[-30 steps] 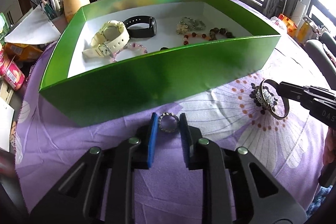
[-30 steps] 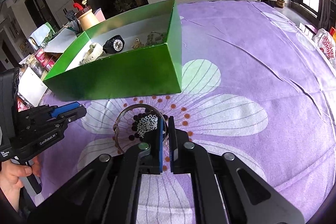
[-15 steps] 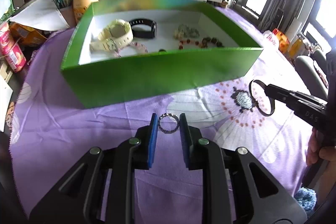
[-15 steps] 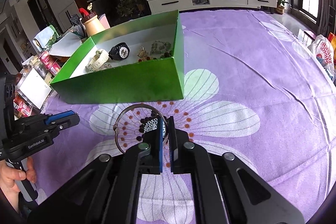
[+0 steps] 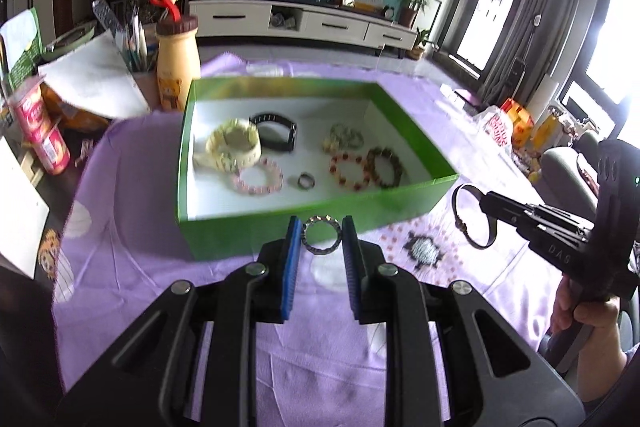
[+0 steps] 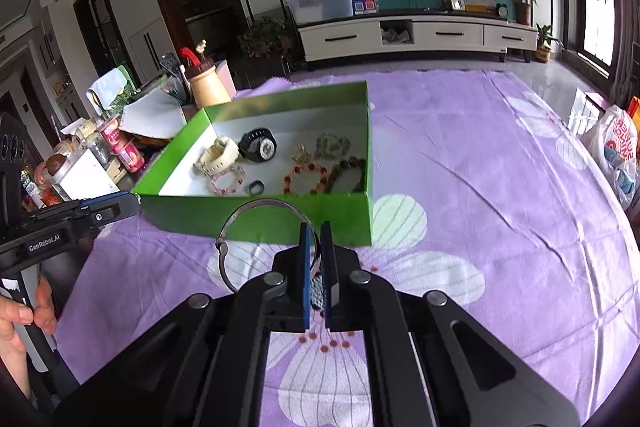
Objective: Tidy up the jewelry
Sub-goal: 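Carry the silver ring and silver bangle over the green box with both tools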
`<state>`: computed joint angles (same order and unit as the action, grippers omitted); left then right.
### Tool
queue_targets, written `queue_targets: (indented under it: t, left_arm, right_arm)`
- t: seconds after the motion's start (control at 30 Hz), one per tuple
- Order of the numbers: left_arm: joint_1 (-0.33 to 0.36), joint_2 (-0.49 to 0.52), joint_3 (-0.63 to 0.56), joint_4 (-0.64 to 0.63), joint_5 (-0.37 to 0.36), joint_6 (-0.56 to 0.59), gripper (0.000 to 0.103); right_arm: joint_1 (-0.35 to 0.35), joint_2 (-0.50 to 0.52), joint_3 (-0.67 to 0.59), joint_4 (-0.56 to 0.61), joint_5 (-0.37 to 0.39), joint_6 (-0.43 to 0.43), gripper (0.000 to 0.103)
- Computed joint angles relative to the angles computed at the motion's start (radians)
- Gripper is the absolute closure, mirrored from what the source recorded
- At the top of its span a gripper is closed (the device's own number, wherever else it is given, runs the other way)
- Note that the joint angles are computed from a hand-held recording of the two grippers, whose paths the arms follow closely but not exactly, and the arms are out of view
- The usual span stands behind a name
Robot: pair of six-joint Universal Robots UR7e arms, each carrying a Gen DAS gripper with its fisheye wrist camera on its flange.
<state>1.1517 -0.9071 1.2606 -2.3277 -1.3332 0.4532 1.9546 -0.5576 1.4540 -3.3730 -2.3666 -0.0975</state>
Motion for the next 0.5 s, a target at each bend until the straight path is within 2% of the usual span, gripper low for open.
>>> queue_targets:
  t: [0.27,0.5]
  left_arm:
    - [-0.015,0.071,-0.147,0.048,-0.026,-0.017,0.083]
    - [-0.012,0.159,-0.306,0.135,-0.035,-0.064,0.083]
  right_arm:
    - [0.014,0.017,-0.092,-0.014,0.001,-0.095,0.099]
    - [0.006,0.032,-0.168,0.006,0.006,-0.136,0.099]
